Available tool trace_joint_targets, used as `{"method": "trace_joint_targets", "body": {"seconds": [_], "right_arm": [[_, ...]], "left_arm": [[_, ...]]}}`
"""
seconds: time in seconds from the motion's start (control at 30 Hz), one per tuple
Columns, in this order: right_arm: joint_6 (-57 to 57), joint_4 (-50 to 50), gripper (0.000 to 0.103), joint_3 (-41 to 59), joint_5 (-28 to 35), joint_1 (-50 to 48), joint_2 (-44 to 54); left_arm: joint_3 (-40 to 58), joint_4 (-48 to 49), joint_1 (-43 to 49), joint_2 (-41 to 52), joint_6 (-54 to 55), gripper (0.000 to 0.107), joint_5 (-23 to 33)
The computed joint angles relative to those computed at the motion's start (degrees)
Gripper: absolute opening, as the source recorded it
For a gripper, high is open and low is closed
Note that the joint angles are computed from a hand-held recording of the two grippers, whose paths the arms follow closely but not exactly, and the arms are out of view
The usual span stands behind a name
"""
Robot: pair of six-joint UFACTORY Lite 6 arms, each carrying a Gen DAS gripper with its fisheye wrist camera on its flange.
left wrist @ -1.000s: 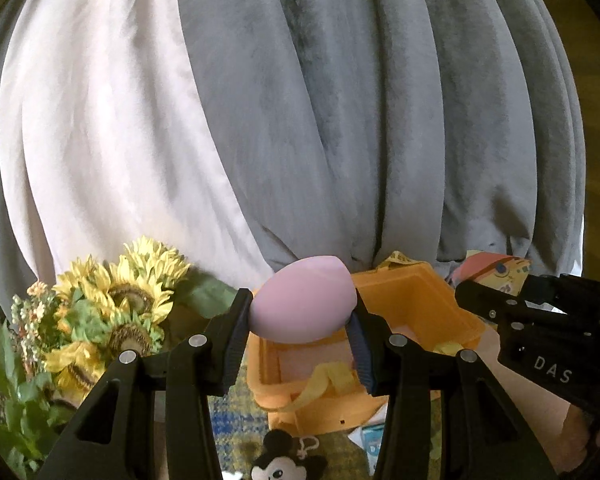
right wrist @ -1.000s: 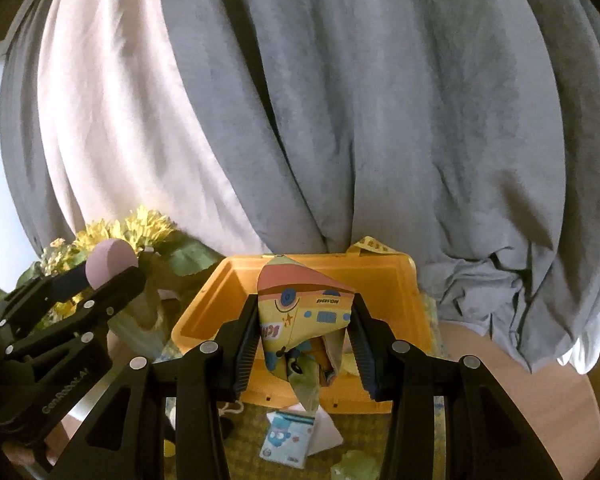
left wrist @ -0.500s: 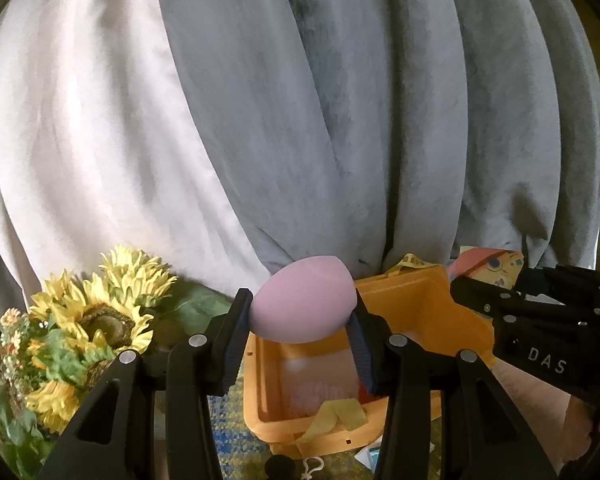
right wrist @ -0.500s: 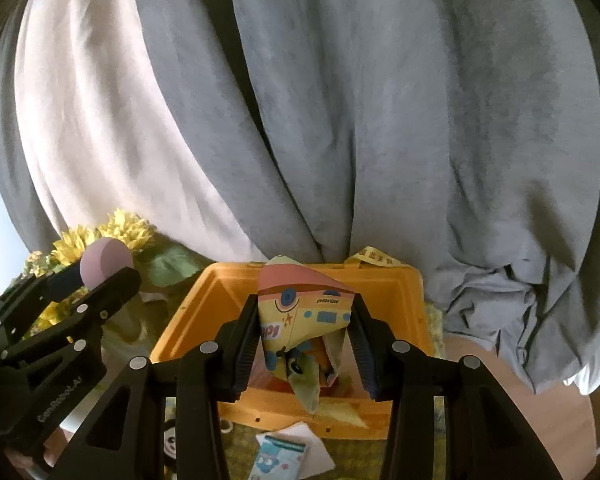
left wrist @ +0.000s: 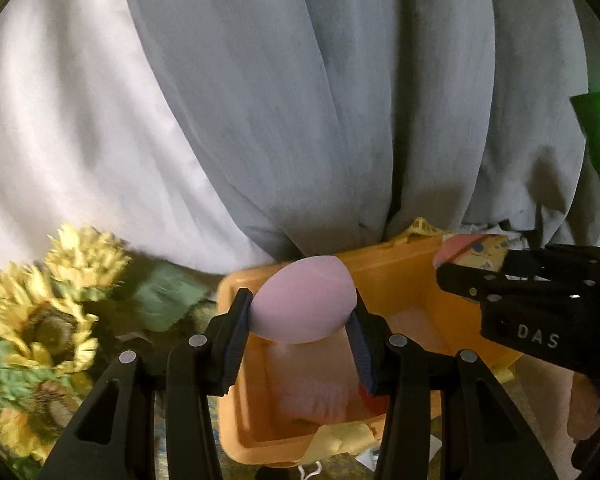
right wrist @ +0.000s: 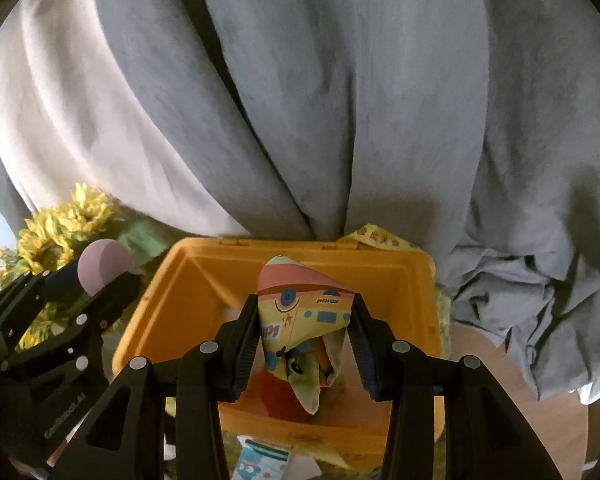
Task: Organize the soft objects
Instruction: 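Lower both tools into the crate and open them to release the items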
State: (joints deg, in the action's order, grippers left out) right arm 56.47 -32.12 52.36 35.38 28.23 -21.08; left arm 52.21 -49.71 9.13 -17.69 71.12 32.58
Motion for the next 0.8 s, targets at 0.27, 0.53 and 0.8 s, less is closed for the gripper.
{"method": "trace_joint_targets", "body": {"seconds": [0.27, 0.53, 0.8], "right_arm": [[-14.9, 13.7, 0.044, 0.7, -5.2, -8.0, 7.1], [-23.4, 22.9, 0.044, 1.6, -6.4, -11.8, 13.5], [-24.7, 24.4, 0.06, 2.0, -6.9, -11.9, 14.9]], "left_arm": [[3.0, 7.9, -5.7, 8.6, -8.0, 0.045, -4.9], [4.9, 12.8, -7.4, 14.4, -13.2, 0.047, -6.1], [5.6, 13.2, -7.0, 15.8, -13.7, 0.053, -4.3]]}}
